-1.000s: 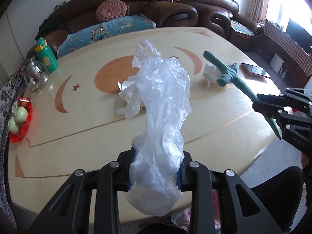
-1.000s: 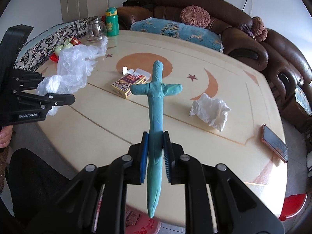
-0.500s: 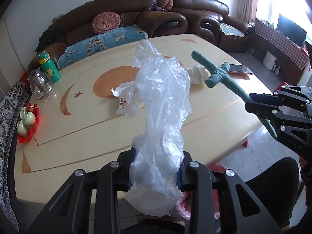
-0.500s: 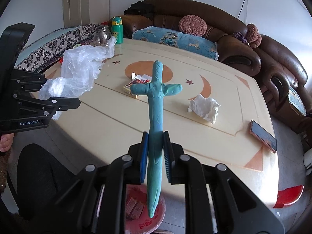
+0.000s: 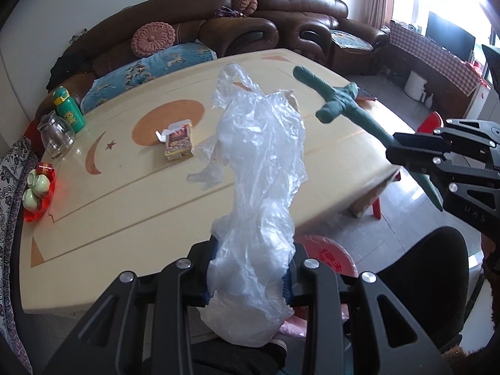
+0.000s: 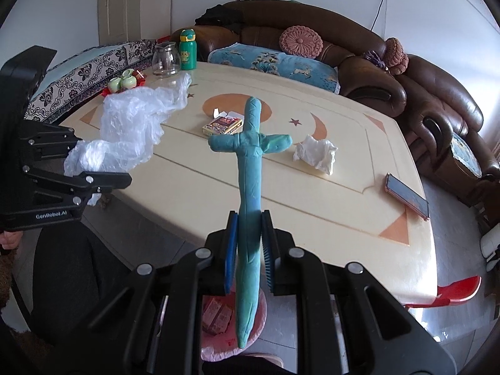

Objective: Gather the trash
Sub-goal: 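Lift the plastic bag and toy sword and carry them over the pink bin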

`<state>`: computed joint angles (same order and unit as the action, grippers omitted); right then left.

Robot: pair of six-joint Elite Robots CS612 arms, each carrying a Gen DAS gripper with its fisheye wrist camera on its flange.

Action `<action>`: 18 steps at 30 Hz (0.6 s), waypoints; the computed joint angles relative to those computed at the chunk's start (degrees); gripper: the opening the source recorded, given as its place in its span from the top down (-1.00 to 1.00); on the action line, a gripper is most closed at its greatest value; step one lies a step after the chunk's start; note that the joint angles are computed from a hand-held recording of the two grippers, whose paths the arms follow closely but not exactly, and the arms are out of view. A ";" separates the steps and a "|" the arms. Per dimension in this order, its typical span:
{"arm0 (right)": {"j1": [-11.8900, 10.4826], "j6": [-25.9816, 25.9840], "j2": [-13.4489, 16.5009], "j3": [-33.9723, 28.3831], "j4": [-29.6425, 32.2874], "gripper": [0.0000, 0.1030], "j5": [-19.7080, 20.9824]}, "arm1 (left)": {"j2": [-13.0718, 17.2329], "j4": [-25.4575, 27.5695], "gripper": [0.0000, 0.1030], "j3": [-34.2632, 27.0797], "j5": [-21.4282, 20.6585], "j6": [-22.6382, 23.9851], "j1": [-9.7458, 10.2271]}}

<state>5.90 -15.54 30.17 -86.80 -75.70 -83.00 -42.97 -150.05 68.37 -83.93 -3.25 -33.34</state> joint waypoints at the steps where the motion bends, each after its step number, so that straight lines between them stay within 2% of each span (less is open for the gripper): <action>1: -0.03 0.14 0.17 -0.49 0.28 0.68 -0.01 | -0.13 0.01 0.39 0.32 -0.24 0.02 -0.08; 18: 0.11 1.01 2.85 -6.92 6.67 0.68 0.42 | -1.49 0.62 0.39 4.74 -2.94 0.04 -1.58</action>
<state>6.01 -14.54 33.02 -93.72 -69.03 -82.58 -44.46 -149.42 73.11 -86.87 -3.21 -34.93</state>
